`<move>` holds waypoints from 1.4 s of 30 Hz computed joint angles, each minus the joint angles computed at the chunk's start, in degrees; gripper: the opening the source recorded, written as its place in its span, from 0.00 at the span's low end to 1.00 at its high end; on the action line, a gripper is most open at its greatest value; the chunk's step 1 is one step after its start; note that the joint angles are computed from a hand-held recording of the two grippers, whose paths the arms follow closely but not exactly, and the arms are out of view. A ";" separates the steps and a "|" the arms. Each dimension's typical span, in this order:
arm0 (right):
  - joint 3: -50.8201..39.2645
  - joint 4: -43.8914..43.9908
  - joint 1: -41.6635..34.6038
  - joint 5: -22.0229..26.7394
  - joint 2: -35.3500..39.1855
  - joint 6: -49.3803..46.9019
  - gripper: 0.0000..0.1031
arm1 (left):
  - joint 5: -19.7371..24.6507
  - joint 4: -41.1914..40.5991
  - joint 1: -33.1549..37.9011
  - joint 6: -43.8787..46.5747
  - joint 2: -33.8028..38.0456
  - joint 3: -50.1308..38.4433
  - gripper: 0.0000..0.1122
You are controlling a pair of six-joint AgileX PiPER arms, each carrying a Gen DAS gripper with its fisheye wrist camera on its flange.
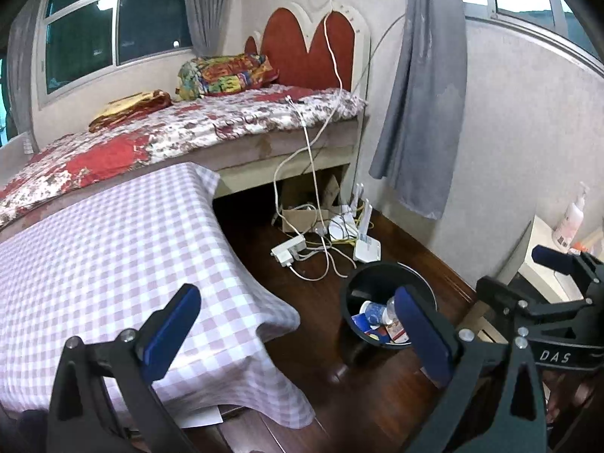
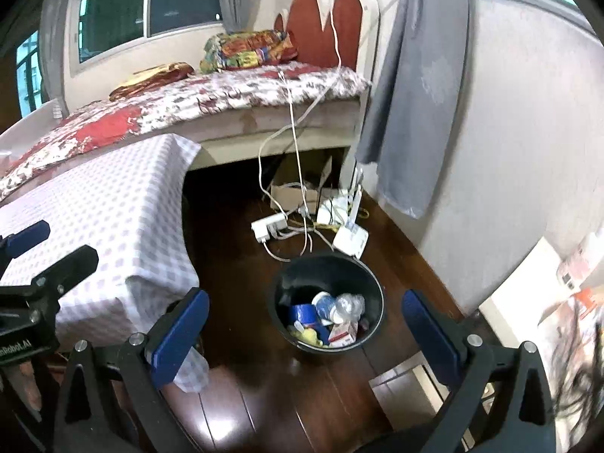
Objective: Collect trash
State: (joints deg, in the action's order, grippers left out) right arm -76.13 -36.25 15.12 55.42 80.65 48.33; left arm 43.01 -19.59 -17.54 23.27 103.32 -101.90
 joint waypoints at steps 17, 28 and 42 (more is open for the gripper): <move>-3.35 -3.65 4.78 3.06 0.71 2.83 1.00 | -1.82 -2.26 3.12 1.82 -2.57 3.33 0.91; -2.81 -3.44 4.47 3.11 0.05 2.97 1.00 | -2.44 -1.92 2.81 1.33 -2.81 4.07 0.91; -2.59 -3.39 4.49 3.25 -0.16 2.99 1.00 | -1.39 -1.91 2.91 0.77 -2.52 3.38 0.91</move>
State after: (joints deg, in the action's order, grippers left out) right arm -78.71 -39.64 19.61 58.66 80.49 51.32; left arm 41.62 -21.50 -14.63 24.04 100.81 -98.52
